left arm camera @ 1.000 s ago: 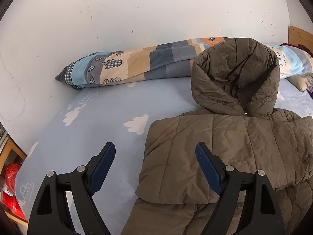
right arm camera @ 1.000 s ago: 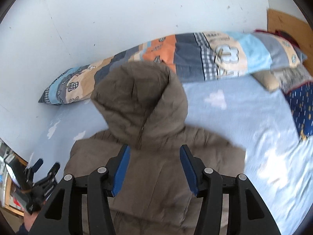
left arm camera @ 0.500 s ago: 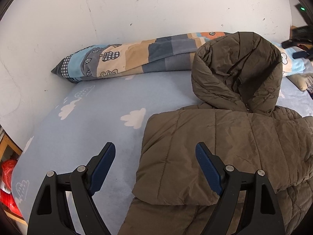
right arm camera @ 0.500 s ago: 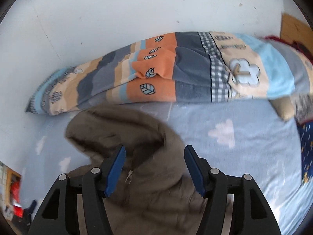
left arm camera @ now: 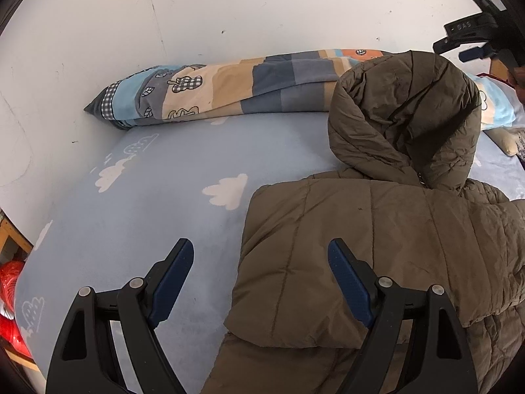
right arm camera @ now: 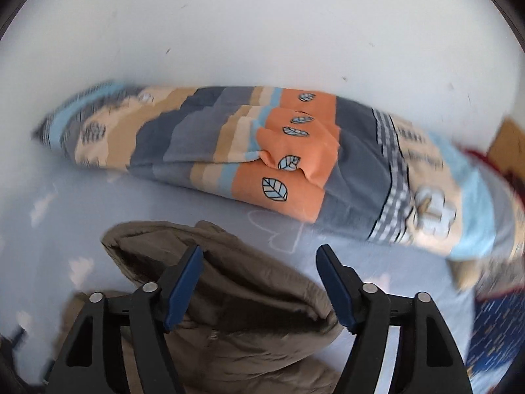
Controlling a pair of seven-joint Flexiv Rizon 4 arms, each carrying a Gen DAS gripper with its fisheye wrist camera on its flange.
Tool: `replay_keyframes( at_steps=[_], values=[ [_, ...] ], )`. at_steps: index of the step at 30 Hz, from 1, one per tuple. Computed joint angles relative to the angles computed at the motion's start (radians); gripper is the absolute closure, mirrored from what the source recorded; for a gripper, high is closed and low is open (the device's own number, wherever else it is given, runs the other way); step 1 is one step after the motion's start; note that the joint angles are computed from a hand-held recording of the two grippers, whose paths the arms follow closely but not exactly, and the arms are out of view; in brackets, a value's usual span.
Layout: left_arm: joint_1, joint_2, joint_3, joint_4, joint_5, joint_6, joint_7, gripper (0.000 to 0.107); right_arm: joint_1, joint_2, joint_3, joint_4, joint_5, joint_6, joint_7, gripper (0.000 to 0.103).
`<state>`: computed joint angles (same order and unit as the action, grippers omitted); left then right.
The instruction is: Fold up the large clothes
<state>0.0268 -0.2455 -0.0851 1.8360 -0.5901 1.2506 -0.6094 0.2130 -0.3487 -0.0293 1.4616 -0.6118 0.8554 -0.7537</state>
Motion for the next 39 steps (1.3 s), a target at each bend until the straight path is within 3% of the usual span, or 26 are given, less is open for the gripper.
replay_keyframes(
  at_steps=[4,6,7,10,17,25,29,32,34,36,39],
  values=[
    [-0.003,-0.001,0.003,-0.002,0.007,-0.001,-0.011,0.024,-0.011,-0.07,0.016,-0.09,0.071,-0.105,-0.147,0.027],
    [-0.003,-0.001,0.001,0.0,0.006,0.002,-0.009,0.024,-0.018,-0.08,0.032,-0.093,0.121,-0.104,-0.192,0.069],
    [-0.003,0.0,0.001,0.0,0.007,0.003,-0.009,0.024,-0.014,-0.073,0.032,-0.082,0.129,-0.097,-0.186,0.083],
    [-0.002,0.003,0.0,0.0,0.0,0.001,-0.012,0.024,0.007,-0.023,0.021,-0.006,0.083,-0.031,-0.158,0.09],
    [0.009,0.034,-0.008,0.007,-0.081,-0.035,0.036,0.024,0.03,0.212,0.067,0.238,-0.093,0.065,-0.069,0.093],
    [0.002,0.06,0.006,0.005,-0.192,-0.06,0.077,0.024,0.038,0.461,0.249,0.568,-0.272,0.097,0.146,0.093],
    [-0.008,0.069,0.007,0.011,-0.231,-0.059,0.097,0.024,0.077,0.473,0.312,0.693,-0.258,0.112,0.286,0.093],
    [-0.022,0.083,0.003,0.028,-0.263,-0.055,0.128,0.024,0.106,0.422,0.313,0.755,-0.198,0.142,0.366,0.093],
    [-0.035,0.094,0.0,0.042,-0.288,-0.058,0.161,0.024,0.125,0.388,0.304,0.766,-0.181,0.103,0.394,0.093],
    [-0.051,0.106,-0.004,0.06,-0.318,-0.064,0.203,0.024,0.14,0.371,0.29,0.764,-0.128,0.104,0.357,0.09],
    [-0.08,0.124,-0.009,0.087,-0.379,-0.058,0.281,0.024,0.146,0.402,0.281,0.765,-0.086,0.129,0.34,0.076]
  ],
)
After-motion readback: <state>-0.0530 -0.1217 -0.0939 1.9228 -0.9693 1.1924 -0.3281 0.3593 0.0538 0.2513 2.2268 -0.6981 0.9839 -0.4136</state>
